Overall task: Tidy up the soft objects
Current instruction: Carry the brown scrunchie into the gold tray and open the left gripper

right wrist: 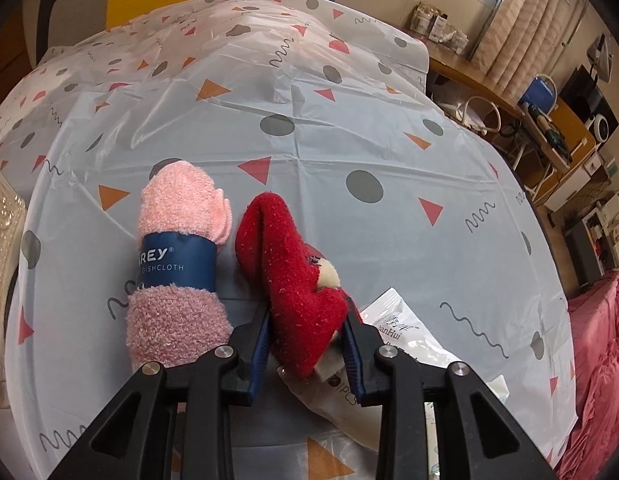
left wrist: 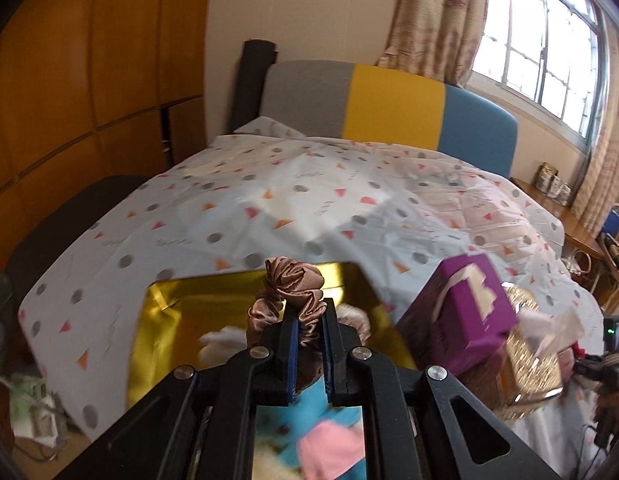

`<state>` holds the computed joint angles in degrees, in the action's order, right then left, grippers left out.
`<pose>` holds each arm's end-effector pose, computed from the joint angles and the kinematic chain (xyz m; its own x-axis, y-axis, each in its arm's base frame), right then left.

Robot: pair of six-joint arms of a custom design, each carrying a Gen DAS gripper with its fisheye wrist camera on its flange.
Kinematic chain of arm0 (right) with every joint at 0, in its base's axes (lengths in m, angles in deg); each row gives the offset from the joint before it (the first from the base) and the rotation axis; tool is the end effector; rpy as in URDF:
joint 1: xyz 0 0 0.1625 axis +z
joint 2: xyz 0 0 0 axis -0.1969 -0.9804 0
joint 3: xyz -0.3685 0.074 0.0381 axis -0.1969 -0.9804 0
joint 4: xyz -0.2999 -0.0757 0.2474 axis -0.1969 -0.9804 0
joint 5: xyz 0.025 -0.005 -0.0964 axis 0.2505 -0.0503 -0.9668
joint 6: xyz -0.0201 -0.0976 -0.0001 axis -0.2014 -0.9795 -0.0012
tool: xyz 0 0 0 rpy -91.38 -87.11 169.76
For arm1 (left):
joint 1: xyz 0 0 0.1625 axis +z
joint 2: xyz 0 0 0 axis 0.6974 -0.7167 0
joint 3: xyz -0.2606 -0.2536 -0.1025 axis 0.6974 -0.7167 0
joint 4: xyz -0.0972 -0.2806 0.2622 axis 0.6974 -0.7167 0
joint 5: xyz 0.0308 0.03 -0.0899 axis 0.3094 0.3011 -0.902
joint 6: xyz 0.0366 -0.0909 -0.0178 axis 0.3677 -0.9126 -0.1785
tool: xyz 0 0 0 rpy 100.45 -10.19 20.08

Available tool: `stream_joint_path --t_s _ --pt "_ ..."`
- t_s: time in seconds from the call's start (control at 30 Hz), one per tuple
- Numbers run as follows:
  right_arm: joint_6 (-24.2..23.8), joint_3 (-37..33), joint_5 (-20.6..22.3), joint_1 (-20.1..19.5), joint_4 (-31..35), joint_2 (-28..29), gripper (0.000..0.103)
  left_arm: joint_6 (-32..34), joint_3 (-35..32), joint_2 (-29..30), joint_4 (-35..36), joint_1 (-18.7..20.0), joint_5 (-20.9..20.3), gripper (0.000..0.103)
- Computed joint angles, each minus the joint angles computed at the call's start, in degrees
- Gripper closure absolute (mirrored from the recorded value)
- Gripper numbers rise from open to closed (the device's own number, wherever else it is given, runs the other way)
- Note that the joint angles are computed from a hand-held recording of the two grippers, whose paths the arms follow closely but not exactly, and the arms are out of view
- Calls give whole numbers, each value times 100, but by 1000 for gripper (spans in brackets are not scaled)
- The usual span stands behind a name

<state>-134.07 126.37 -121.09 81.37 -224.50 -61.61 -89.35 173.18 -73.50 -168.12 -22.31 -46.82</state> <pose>-0.1330 -0.6064 0.3967 -0.5341 -0.0628 0.8431 -0.4403 0.8720 -0.2139 -0.3384 -0.3791 0.0776 -0.7217 -0.3794 -0.5789 0.3380 0.5368 -0.7731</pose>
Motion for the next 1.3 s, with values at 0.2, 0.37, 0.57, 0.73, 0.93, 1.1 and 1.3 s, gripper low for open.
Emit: stream_joint_path --t_s 0.2,0.37,0.57,0.73,0.93,1.1,1.3 --pt "-242 82 -8 14 -383 63 72 -1167 213 -138 1134 -326 -410 93" --pt "-307 111 4 8 -494 77 72 -1595 456 -269 1375 -499 -729 93" --pt "-399 166 -5 9 -650 91 72 -1597 661 -330 1036 -492 -888 92" --pt "-413 183 -35 28 -712 107 74 -1278 939 -431 245 -345 -975 92" --pt "-372 195 -50 43 -682 92 74 -1275 1511 -826 -758 -260 -1195 92" --pt "-393 164 -53 43 -667 110 74 -1316 1642 -919 -877 -260 -1199 91" --pt "-358 143 -79 53 -622 116 74 -1338 1596 -832 -864 -198 -1225 56"
